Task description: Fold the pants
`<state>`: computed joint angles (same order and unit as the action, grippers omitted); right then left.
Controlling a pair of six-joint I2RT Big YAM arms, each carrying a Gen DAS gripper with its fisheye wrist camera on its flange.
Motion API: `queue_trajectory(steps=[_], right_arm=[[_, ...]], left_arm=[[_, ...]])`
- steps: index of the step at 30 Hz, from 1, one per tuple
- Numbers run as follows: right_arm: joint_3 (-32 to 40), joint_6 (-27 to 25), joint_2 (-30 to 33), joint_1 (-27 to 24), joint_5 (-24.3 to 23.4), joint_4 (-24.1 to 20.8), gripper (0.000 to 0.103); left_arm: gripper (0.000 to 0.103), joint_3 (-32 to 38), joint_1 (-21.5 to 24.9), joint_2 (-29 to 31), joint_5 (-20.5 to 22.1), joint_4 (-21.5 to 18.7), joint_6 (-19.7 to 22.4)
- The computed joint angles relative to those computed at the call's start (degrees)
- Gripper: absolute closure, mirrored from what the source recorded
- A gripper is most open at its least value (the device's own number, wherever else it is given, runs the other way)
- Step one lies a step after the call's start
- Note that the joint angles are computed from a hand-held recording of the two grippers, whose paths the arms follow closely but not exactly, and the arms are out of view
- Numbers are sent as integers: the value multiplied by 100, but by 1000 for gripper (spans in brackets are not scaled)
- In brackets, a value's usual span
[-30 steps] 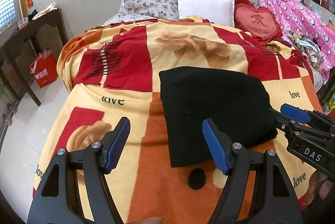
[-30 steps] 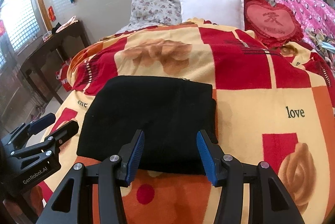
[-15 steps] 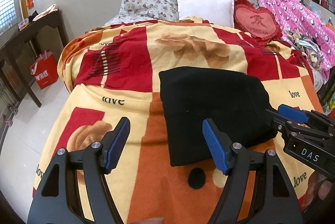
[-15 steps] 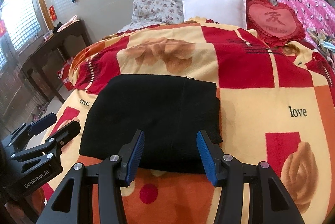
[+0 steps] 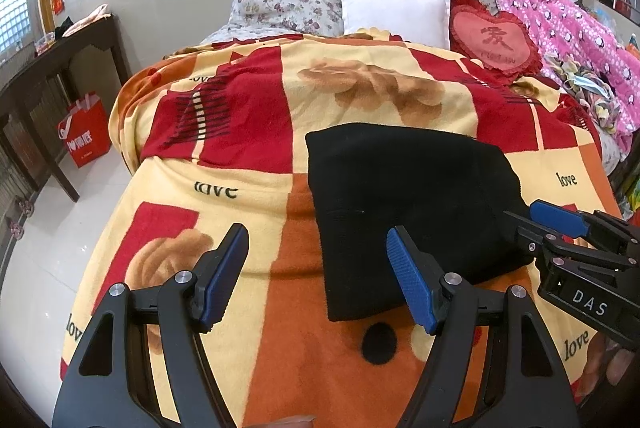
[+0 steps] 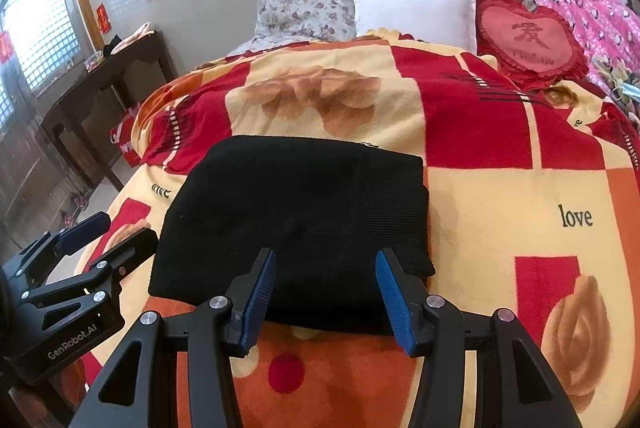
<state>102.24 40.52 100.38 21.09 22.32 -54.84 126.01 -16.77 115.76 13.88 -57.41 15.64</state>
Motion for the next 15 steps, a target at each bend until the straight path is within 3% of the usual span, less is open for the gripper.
queue_trajectory(steps=[15], right_arm=[[62, -6, 64, -16, -57, 19, 53]], left_arm=[[31, -30, -41, 16, -47, 32, 72]])
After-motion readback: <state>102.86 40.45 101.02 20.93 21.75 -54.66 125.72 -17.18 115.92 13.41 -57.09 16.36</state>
